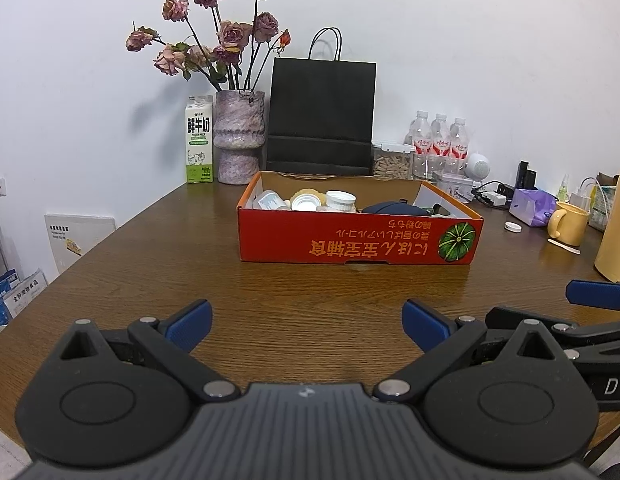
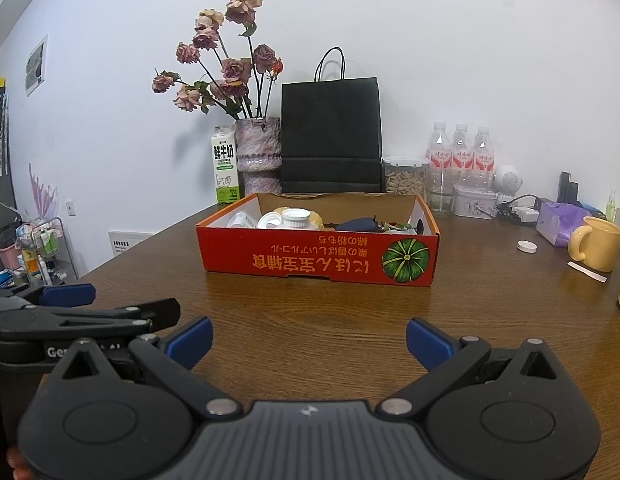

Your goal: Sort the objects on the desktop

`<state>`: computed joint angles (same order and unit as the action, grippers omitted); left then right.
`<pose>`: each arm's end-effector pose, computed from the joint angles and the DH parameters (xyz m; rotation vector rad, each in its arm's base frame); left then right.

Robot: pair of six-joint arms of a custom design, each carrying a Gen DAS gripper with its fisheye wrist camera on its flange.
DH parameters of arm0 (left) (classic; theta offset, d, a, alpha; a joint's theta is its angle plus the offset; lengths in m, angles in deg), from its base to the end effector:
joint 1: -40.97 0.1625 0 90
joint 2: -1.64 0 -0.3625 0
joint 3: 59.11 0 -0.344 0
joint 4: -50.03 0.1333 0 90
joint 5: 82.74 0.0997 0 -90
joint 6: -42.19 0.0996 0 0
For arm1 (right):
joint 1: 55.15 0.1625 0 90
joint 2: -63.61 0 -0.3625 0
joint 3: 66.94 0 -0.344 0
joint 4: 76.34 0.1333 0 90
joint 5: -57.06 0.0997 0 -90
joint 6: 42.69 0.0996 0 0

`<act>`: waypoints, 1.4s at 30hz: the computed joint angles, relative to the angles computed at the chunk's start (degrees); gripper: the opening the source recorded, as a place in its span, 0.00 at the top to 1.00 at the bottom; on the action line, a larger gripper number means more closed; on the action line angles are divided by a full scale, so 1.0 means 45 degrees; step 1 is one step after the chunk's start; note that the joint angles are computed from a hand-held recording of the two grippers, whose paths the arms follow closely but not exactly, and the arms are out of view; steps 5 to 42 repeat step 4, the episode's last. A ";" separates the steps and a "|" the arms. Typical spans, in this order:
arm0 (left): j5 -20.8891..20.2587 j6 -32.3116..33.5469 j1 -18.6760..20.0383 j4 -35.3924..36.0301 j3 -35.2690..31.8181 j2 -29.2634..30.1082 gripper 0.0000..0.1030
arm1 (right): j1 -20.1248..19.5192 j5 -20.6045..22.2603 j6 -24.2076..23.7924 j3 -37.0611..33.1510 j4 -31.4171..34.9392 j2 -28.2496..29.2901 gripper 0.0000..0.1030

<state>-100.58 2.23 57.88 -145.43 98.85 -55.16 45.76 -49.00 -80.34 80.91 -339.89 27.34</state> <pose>-0.1572 -0.2862 0.1054 0.5552 2.0723 -1.3479 0.1601 -0.2717 0.1001 0.7782 -2.2052 1.2853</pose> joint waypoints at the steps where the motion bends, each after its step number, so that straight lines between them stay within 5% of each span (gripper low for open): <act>1: -0.0034 0.0072 0.0010 -0.0158 0.0022 0.0045 0.00 | -0.0002 0.0003 -0.0011 0.0008 -0.0010 0.0007 0.00; 42: -0.0102 -0.0032 0.0075 0.0130 0.0009 -0.0126 0.00 | 0.0082 -0.0133 0.0002 -0.0083 0.0054 0.0067 0.00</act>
